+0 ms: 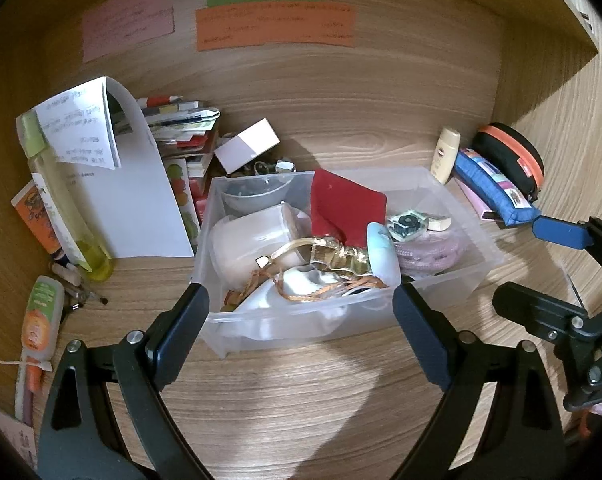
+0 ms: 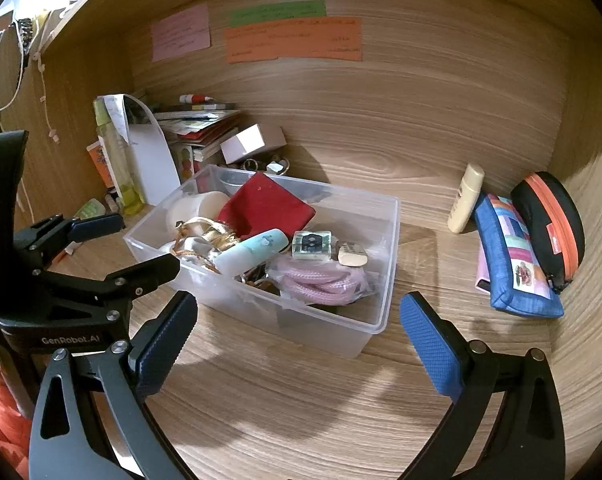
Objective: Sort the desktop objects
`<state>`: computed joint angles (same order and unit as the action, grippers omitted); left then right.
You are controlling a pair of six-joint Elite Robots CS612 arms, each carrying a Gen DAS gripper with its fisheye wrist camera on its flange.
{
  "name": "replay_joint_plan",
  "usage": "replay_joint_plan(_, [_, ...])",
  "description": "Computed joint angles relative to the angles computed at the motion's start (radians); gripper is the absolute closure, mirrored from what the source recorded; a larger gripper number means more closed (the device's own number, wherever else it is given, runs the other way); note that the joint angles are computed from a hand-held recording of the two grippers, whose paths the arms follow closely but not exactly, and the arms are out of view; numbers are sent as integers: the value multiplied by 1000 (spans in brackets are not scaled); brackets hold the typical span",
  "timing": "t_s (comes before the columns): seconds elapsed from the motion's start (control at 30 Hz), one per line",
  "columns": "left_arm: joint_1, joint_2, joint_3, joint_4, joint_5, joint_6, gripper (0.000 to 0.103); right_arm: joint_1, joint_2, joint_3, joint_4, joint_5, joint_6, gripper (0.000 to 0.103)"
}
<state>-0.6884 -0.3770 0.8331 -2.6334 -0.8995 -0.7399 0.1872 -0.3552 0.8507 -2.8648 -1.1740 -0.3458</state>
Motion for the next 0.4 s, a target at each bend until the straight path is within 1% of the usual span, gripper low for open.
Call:
replay_joint_plan(0.13, [-2, 4, -8, 10, 20, 0, 9, 1, 2, -4, 7, -2, -5, 2])
replay_joint_plan(0.27, [-7, 12, -19, 19, 70, 3, 9, 1, 3, -6, 13, 0, -8, 2])
replay_joint_plan(0.3, [-7, 13, -22, 23, 74, 4, 9, 1, 3, -6, 12, -1, -8, 2])
replay_joint_plan(0.4, [-3, 11, -19, 18, 42, 0, 9, 0, 4, -10, 18, 1, -11, 2])
